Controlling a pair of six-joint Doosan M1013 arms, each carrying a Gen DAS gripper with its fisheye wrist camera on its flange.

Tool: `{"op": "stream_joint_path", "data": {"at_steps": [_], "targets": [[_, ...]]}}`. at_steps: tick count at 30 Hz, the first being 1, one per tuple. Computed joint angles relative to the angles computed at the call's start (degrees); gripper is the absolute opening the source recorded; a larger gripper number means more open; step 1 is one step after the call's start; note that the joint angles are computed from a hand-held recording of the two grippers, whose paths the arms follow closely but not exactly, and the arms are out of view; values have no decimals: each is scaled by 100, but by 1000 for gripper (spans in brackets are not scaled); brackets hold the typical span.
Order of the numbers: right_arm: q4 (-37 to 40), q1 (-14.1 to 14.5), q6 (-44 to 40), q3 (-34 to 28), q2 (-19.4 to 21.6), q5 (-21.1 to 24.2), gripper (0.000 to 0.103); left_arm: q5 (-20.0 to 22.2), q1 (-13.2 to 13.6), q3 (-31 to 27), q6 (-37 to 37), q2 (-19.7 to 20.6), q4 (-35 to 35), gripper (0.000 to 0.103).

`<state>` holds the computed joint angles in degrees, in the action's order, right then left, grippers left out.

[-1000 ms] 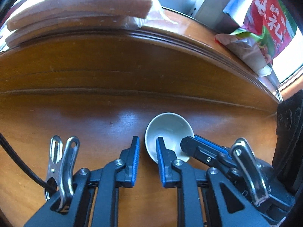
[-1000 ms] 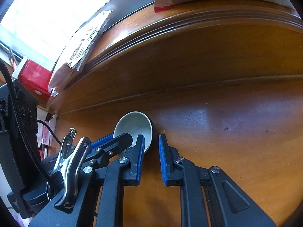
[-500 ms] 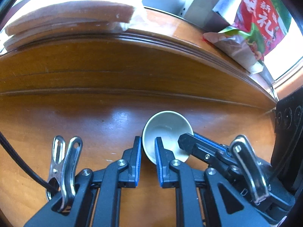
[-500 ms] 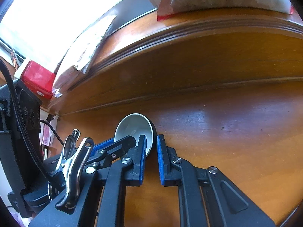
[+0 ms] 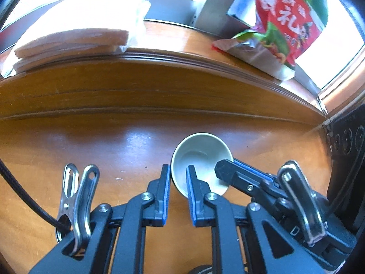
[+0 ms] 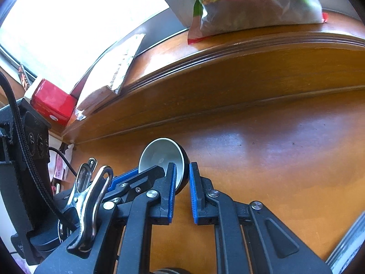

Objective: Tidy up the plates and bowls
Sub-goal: 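Carry the held bowl over the two stacked bowls with the right gripper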

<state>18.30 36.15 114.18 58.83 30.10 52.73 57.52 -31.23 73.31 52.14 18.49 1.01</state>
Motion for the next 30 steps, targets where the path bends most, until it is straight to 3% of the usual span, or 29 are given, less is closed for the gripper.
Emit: {"op": "stream_joint_path", "data": {"at_steps": [19, 30], "targets": [[-257, 104, 418, 694, -580, -402, 14, -149, -313, 220, -66, -309, 179, 14], [-258, 221, 532, 1077, -881, -461, 14, -18, -521, 403, -213, -484, 162, 14]]}}
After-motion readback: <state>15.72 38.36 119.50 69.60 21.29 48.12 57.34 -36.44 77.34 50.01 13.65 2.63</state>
